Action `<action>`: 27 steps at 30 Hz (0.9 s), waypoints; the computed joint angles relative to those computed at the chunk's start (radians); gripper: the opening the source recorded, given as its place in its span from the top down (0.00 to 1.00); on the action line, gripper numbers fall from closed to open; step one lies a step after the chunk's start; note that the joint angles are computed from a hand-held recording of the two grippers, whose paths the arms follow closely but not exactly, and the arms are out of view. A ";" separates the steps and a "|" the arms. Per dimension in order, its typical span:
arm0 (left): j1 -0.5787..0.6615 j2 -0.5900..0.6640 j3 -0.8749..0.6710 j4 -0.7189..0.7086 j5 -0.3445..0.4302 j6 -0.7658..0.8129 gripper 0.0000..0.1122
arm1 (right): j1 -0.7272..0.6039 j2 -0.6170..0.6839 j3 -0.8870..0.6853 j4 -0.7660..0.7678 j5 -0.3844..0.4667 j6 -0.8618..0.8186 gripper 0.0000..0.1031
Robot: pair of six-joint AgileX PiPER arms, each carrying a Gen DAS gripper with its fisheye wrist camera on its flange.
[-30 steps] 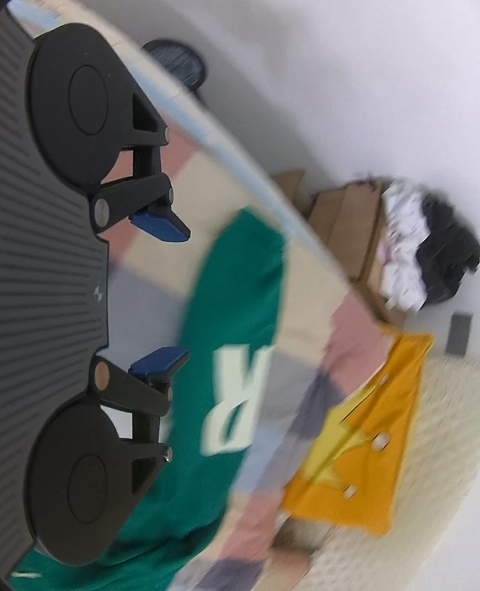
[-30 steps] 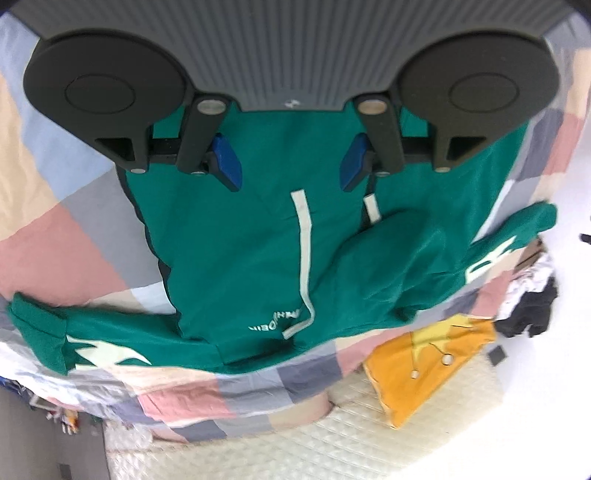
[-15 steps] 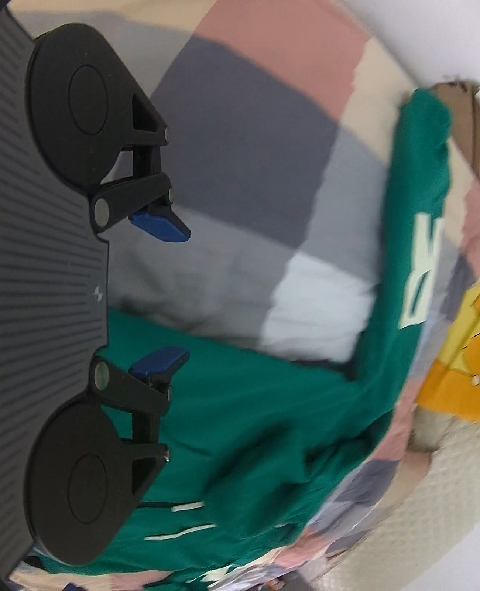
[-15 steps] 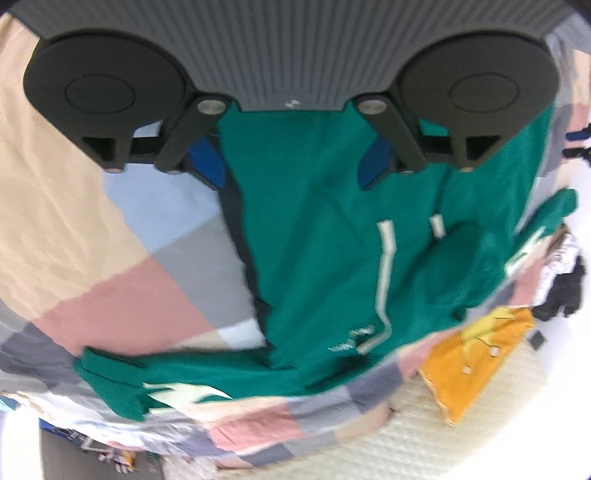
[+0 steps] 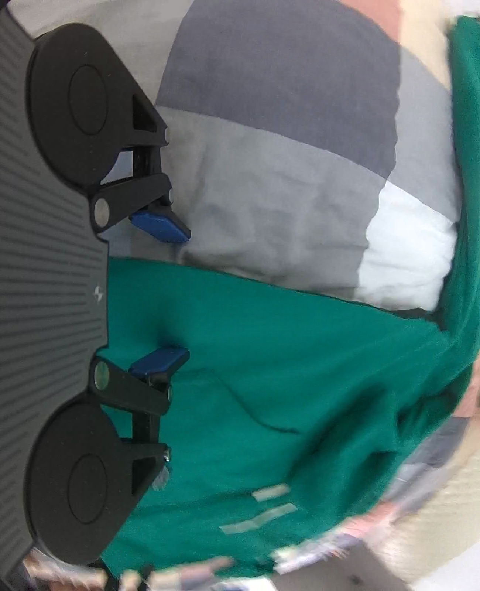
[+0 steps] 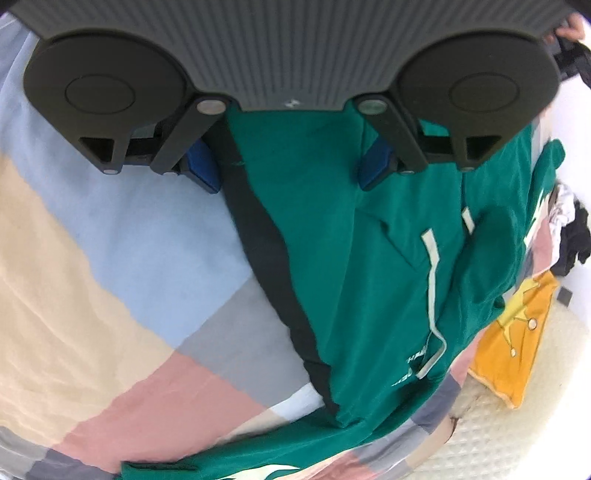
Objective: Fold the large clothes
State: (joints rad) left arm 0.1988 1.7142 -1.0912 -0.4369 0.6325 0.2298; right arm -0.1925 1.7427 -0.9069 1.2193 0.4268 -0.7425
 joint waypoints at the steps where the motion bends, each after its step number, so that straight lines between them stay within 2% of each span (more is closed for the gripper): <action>1: -0.012 0.003 -0.004 0.034 -0.001 -0.031 0.45 | 0.002 -0.001 0.004 0.014 -0.001 -0.007 0.19; 2: -0.010 0.004 -0.006 0.027 0.002 -0.028 0.48 | 0.004 -0.002 0.010 0.035 0.002 -0.021 0.19; 4: -0.005 0.005 -0.015 0.008 0.019 -0.020 0.67 | 0.014 -0.007 0.012 0.023 0.002 -0.021 0.22; 5: -0.008 0.002 -0.020 0.023 0.026 -0.038 0.72 | 0.030 -0.014 0.011 -0.016 -0.009 0.000 0.30; 6: -0.017 -0.004 -0.025 0.048 0.033 -0.062 0.82 | 0.048 -0.022 0.007 -0.077 -0.028 0.051 0.35; 7: -0.020 -0.015 -0.029 0.056 0.042 -0.076 0.91 | 0.062 -0.032 0.007 -0.127 -0.044 0.091 0.46; 8: -0.022 -0.029 -0.026 0.059 0.043 -0.094 0.92 | 0.072 -0.045 0.013 -0.150 -0.057 0.109 0.66; 11: -0.019 -0.097 -0.012 0.029 0.055 -0.128 0.94 | 0.044 -0.093 0.052 -0.024 -0.048 -0.006 0.85; 15: -0.022 -0.204 0.005 0.006 0.082 -0.179 0.94 | 0.025 -0.221 0.117 0.153 -0.064 -0.205 0.88; 17: -0.019 -0.253 0.007 -0.001 0.111 -0.209 0.94 | -0.005 -0.281 0.144 0.221 -0.038 -0.291 0.88; 22: -0.010 -0.344 0.054 -0.047 0.162 -0.244 0.94 | -0.130 -0.393 0.224 0.274 0.062 -0.356 0.89; 27: -0.009 -0.404 0.136 -0.054 0.219 -0.264 0.94 | -0.122 -0.443 0.279 0.236 -0.016 -0.332 0.89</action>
State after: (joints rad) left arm 0.1894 1.3105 -0.9555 -0.4908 0.8518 -0.0342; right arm -0.3145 1.2993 -0.6276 1.4557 0.4111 -1.0749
